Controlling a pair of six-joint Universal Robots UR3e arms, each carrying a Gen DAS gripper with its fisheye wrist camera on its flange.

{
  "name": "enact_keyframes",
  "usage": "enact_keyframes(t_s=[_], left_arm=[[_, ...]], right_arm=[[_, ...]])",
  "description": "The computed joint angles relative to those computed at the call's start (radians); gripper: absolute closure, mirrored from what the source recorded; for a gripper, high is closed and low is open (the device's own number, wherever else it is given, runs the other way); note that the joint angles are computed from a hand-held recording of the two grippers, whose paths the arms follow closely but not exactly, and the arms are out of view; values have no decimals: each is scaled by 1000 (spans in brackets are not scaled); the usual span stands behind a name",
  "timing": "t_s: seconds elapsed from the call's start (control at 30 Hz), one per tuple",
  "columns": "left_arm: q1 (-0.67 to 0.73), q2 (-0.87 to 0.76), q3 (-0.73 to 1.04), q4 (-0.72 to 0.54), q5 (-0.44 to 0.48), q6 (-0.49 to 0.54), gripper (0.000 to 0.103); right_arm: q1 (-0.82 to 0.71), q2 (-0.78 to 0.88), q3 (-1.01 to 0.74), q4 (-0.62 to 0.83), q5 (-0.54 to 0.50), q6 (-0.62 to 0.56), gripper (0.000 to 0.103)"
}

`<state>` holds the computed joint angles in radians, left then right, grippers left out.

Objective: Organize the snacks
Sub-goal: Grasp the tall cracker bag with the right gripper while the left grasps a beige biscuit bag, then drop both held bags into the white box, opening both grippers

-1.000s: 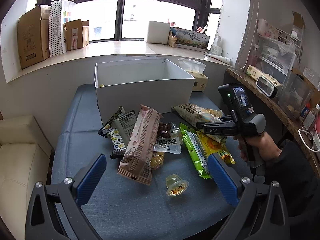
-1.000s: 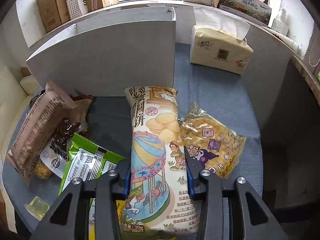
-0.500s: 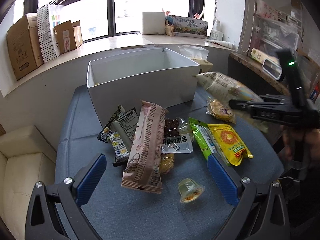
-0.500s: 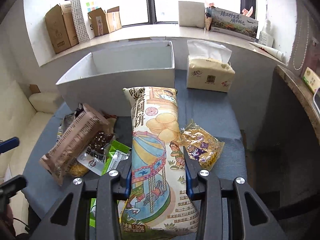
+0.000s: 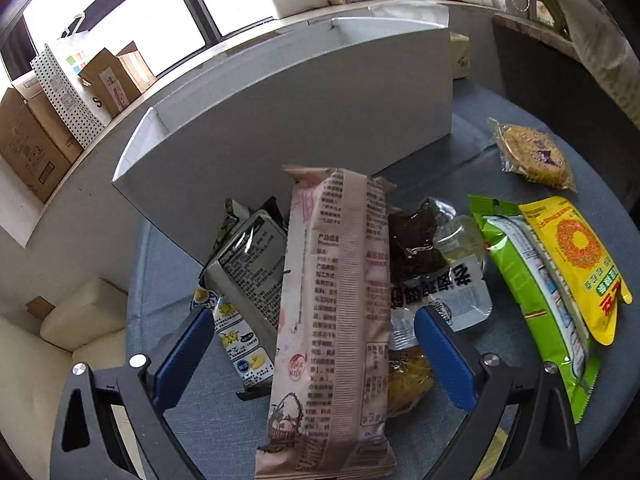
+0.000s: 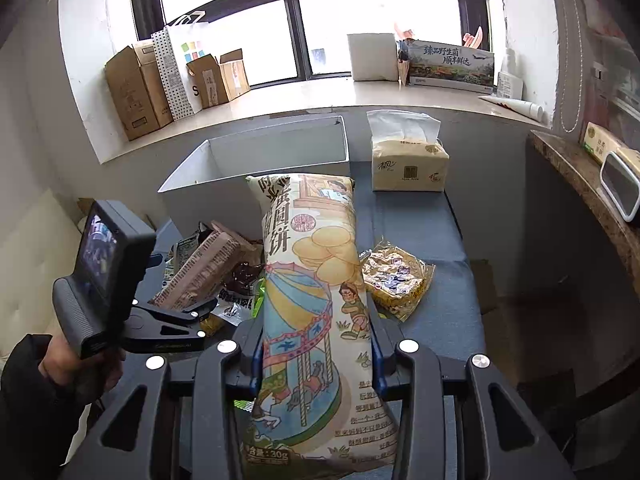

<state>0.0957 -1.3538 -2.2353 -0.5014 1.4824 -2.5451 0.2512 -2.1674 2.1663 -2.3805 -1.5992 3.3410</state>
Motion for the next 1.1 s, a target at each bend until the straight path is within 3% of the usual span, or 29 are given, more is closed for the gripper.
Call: enact_keyframes(t_s=[0.03,0.2,0.27,0.4,0.5,0.63,0.73,0.83,0.93,1.1], left_arm=[[5,-11,3,-3,-5,4,16],[16,8,-4,8,4,11,37],[51,56,-6,-48,-40,27,49],[140,207,-25,-166,-125,72,49],[252,356,-3,-367,-240,123,49],[511,533,114,-831,-485,273,49],[690,586,240,-1180,-616,426,49],[773,547,371,-1373,-681,485,49],[722,419,456,-1292,-702,356,49],[510,111,597,-912,-640,-20,49]], right_arm=[[1,3,3,-6,4,-1,61],[13,9,20,-19,12,-5,61],[17,9,24,-27,16,2,61],[40,26,16,-36,3,12,61],[54,36,12,-47,6,16,61],[66,46,12,-64,13,24,60],[73,65,8,-78,19,32,60],[66,88,-3,-101,43,34,60],[43,152,-58,-128,68,27,61],[-35,363,-271,-173,141,27,61]])
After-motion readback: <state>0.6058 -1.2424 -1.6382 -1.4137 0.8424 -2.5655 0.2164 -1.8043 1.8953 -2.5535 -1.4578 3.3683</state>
